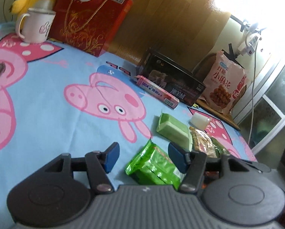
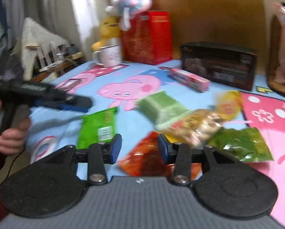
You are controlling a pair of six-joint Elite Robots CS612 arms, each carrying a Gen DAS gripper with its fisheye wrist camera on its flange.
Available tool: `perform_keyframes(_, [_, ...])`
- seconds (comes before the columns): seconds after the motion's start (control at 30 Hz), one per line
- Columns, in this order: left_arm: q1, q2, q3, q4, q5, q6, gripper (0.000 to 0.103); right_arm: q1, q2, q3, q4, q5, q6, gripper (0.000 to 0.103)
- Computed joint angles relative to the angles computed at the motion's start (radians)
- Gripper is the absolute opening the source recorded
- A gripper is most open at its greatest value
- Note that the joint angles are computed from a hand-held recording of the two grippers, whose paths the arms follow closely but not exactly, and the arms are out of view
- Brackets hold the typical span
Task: Organize snacks
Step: 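Lift the green snack bag with the left tool into the tin box, release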
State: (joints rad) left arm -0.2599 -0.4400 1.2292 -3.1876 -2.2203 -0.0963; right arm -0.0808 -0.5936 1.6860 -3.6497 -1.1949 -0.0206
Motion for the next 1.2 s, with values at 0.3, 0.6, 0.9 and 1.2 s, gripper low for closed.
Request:
perform_keyframes(0.3, [-0.017, -0.002, -0.007, 0.088, 0.017, 0.119, 0.047, 0.057, 0.031, -0.065, 0.082, -0.012, -0.088, 0.067])
perform_keyframes(0.6, [-0.026, -0.022, 0.033, 0.099, -0.028, 0.162, 0.039, 0.026, 0.032, -0.034, 0.000, -0.032, 0.057, 0.028])
perform_keyframes(0.9, [-0.058, -0.040, 0.039, 0.038, -0.042, 0.202, 0.039, 0.009, 0.029, 0.006, -0.159, -0.087, 0.100, 0.025])
perform_keyframes(1.2, [-0.097, -0.002, -0.086, 0.066, -0.037, 0.221, 0.040, -0.021, 0.046, -0.044, -0.196, -0.147, 0.108, 0.025])
